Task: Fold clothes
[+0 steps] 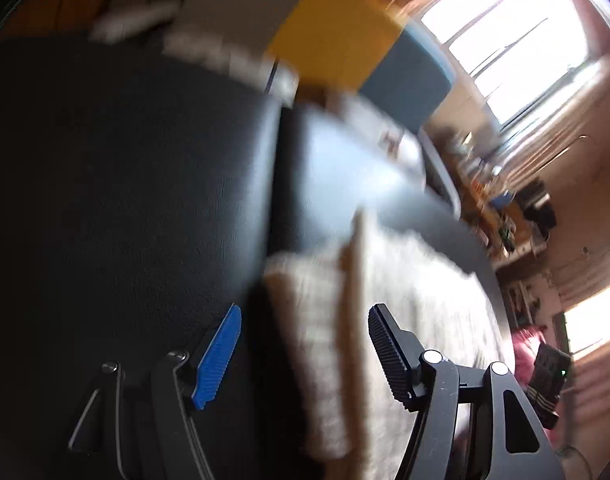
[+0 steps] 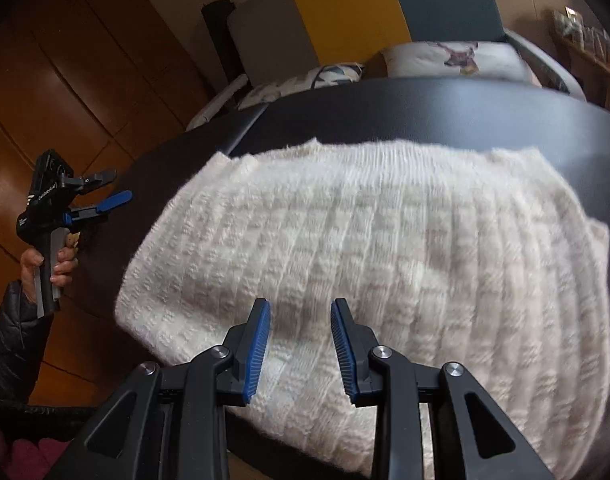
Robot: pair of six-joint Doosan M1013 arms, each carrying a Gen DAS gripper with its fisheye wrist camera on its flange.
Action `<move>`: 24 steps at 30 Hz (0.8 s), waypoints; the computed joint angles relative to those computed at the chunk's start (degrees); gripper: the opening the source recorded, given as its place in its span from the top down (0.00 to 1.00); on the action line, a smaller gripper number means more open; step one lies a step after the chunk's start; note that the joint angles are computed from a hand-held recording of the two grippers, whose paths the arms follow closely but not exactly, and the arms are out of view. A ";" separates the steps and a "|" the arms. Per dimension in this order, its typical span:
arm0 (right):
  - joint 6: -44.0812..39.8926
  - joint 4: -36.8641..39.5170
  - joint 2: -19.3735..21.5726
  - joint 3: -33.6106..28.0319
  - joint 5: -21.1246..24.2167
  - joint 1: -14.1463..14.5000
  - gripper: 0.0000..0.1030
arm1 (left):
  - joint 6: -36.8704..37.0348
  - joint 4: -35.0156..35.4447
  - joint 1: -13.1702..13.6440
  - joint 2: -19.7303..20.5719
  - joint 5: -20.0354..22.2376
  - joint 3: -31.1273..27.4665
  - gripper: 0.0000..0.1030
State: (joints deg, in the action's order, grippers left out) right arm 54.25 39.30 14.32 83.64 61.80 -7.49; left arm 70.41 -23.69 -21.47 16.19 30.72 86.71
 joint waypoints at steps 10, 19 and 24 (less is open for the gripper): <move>3.51 -9.72 8.31 -13.44 4.04 3.08 0.60 | 23.13 3.72 -5.56 12.77 19.02 -22.54 0.32; 2.63 -16.99 14.59 -20.34 9.89 5.09 0.60 | 16.14 10.99 -6.30 23.66 37.13 -37.62 0.45; 1.24 -17.42 13.94 -18.88 7.97 5.44 0.80 | 10.20 12.37 -6.12 21.93 32.16 -34.18 0.92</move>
